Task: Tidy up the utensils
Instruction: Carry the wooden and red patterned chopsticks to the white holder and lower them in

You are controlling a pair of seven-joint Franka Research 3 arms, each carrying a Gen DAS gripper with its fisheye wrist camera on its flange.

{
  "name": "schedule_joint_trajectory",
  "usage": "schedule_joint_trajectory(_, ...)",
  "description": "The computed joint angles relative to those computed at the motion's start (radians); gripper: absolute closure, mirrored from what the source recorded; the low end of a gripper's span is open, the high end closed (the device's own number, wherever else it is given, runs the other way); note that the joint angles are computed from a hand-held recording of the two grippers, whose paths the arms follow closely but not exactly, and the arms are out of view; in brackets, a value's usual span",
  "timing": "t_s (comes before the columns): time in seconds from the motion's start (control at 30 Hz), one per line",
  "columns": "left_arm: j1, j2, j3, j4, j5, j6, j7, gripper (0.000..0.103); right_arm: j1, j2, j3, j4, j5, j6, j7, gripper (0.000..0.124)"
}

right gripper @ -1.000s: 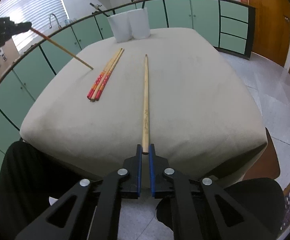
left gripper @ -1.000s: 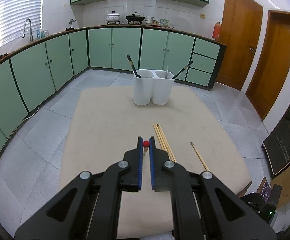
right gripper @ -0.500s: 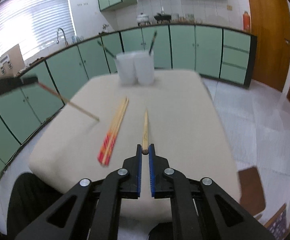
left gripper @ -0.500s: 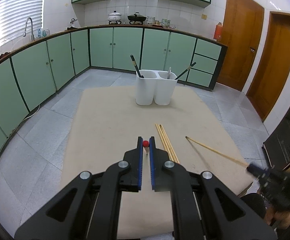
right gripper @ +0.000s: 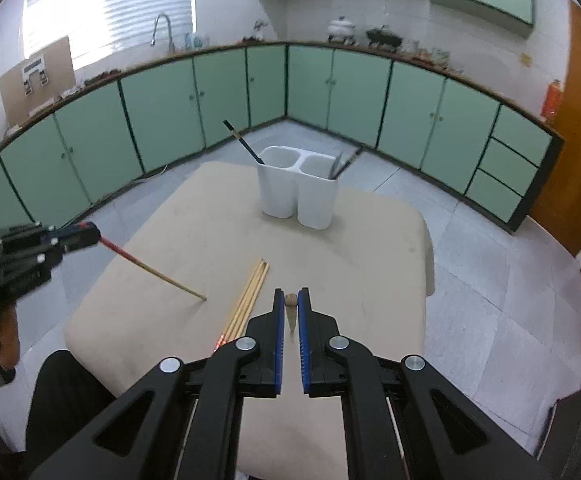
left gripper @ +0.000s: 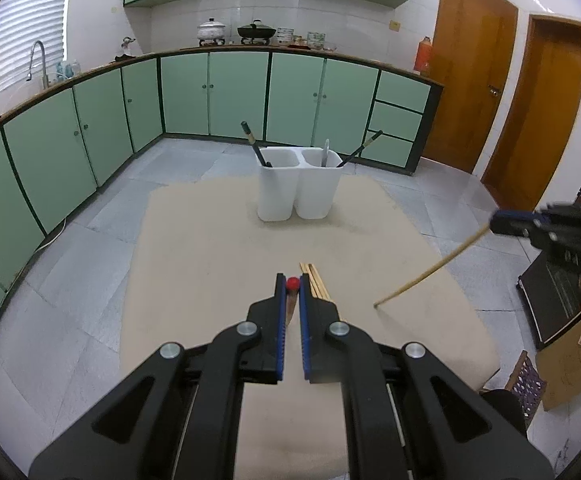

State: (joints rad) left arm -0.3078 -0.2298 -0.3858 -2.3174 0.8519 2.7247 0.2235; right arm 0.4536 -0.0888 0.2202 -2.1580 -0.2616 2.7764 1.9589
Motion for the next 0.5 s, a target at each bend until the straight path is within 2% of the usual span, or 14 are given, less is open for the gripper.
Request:
schedule_joint_trajectory(0.1, -0.003, 0.023, 0.018, 0.03, -0.027, 0.011, 0.055, 0.098, 0.015, 0.075, -0.013, 0.134, 0.058, -0.105, -0.078, 0.117)
schedule_joint_trajectory(0.2, -0.005, 0.051, 0.036, 0.067, -0.071, 0.013, 0.112, 0.098, 0.031, 0.125, -0.029, 0.225, 0.081, -0.169, -0.102, 0.117)
schedule_joint_trajectory(0.5, 0.012, 0.117, 0.061, 0.198, -0.086, 0.014, 0.193, 0.098, 0.057, 0.214, -0.07, 0.434, 0.122, -0.283, -0.142, 0.117)
